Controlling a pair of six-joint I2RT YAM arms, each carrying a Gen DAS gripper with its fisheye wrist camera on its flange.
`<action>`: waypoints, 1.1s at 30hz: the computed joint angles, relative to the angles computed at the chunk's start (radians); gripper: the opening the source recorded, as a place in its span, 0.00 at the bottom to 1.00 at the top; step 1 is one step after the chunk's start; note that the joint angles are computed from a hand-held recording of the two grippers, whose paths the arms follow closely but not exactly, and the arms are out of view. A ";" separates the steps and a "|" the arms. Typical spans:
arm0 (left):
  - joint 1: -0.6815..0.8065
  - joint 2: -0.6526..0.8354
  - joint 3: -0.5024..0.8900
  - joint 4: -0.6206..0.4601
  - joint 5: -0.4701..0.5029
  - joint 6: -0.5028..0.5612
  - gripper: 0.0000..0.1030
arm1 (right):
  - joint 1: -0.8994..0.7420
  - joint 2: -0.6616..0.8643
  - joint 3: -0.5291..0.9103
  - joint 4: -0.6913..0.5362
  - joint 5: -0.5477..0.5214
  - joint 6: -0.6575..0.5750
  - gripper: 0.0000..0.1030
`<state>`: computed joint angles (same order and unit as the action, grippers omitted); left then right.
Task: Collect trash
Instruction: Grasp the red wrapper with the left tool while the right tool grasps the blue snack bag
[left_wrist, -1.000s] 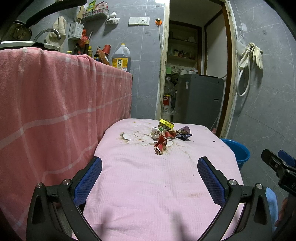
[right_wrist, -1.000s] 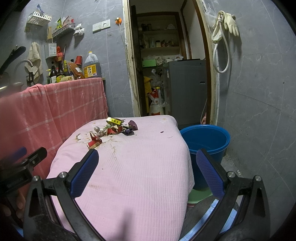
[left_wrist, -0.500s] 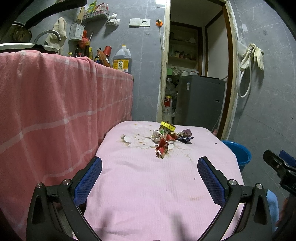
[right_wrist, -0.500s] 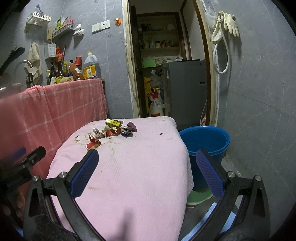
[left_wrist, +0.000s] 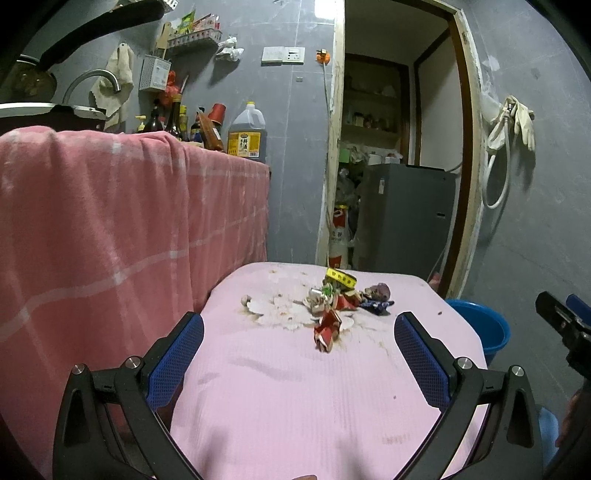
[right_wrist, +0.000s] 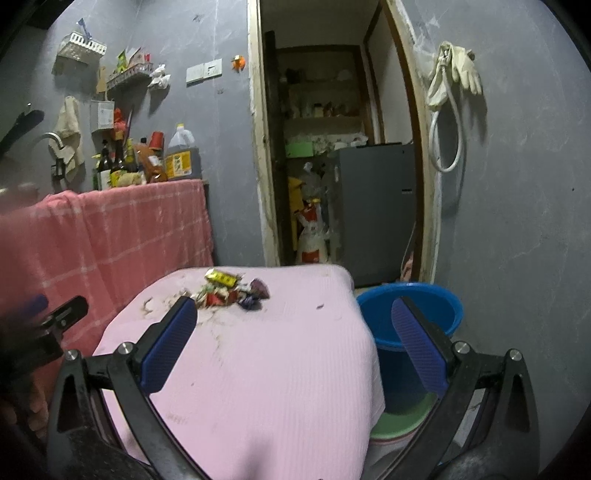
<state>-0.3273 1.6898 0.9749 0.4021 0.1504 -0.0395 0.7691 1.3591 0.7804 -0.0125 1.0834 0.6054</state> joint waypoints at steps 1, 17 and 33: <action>0.000 0.012 0.014 0.000 -0.001 -0.001 0.98 | -0.010 0.006 0.002 0.022 0.005 -0.018 1.00; -0.014 0.308 0.413 -0.212 -0.017 0.033 0.98 | -0.294 0.134 0.025 0.360 -0.337 -0.235 1.00; -0.006 0.569 0.833 -0.637 0.081 0.068 0.97 | -0.492 0.424 0.297 0.166 -0.732 -0.209 1.00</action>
